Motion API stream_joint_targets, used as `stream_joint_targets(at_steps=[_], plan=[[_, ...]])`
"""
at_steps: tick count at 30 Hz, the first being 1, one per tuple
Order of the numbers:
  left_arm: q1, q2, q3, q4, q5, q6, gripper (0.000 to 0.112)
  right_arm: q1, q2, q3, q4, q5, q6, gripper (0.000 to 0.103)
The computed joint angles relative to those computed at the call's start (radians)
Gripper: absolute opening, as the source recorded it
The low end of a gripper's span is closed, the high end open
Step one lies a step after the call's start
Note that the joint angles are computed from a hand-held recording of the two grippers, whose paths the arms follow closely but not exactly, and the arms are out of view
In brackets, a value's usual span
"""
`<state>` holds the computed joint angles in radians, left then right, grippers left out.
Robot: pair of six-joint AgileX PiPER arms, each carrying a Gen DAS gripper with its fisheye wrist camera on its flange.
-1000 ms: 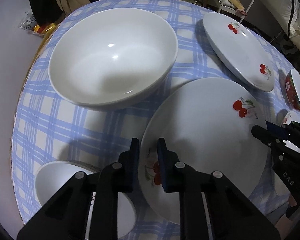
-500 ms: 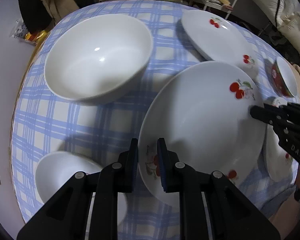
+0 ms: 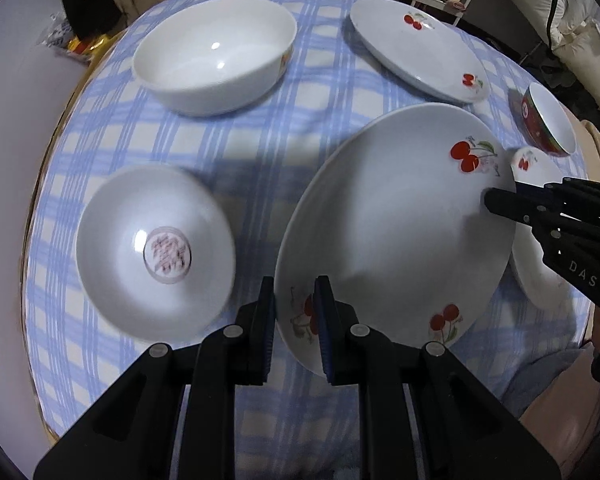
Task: Organize plates and bowls
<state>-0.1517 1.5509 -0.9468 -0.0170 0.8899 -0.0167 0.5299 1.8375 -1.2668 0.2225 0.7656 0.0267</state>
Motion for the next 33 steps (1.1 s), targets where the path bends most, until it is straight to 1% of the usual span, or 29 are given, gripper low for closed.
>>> stream_joint_targets(at_steps=[5, 10, 12, 14, 20, 23, 28, 31, 32, 33], plan=[[0.02, -0.043, 0.08, -0.052, 0.012, 0.011, 0.018, 0.035, -0.013, 0.036, -0.024, 0.007, 0.034, 0.016], [0.017, -0.064, 0.143, -0.037, -0.012, -0.036, 0.018, 0.078, -0.036, 0.064, -0.081, -0.023, 0.101, 0.016], [0.034, -0.057, 0.155, -0.051, -0.021, -0.027, 0.018, 0.098, -0.03, 0.064, -0.124, -0.031, 0.125, 0.016], [0.02, -0.045, 0.165, -0.026, -0.036, -0.056, 0.018, 0.122, -0.01, 0.06, -0.169, -0.035, 0.157, 0.016], [-0.03, 0.005, 0.176, 0.043, -0.068, -0.152, 0.018, 0.147, 0.019, 0.076, -0.199, -0.063, 0.198, 0.015], [-0.03, 0.008, 0.177, 0.039, -0.075, -0.155, 0.018, 0.145, 0.018, 0.077, -0.201, -0.065, 0.209, 0.015], [-0.022, 0.028, 0.149, 0.012, -0.067, -0.137, 0.018, 0.155, 0.011, 0.083, -0.224, -0.063, 0.234, 0.015], [-0.021, 0.008, 0.145, 0.023, -0.056, -0.142, 0.019, 0.156, -0.014, 0.098, -0.232, -0.075, 0.249, 0.014], [-0.008, -0.004, 0.132, 0.03, -0.041, -0.13, 0.019, 0.152, -0.028, 0.105, -0.225, -0.08, 0.245, 0.014], [-0.021, -0.031, 0.134, 0.052, -0.036, -0.144, 0.02, 0.147, -0.047, 0.115, -0.216, -0.088, 0.24, 0.014]])
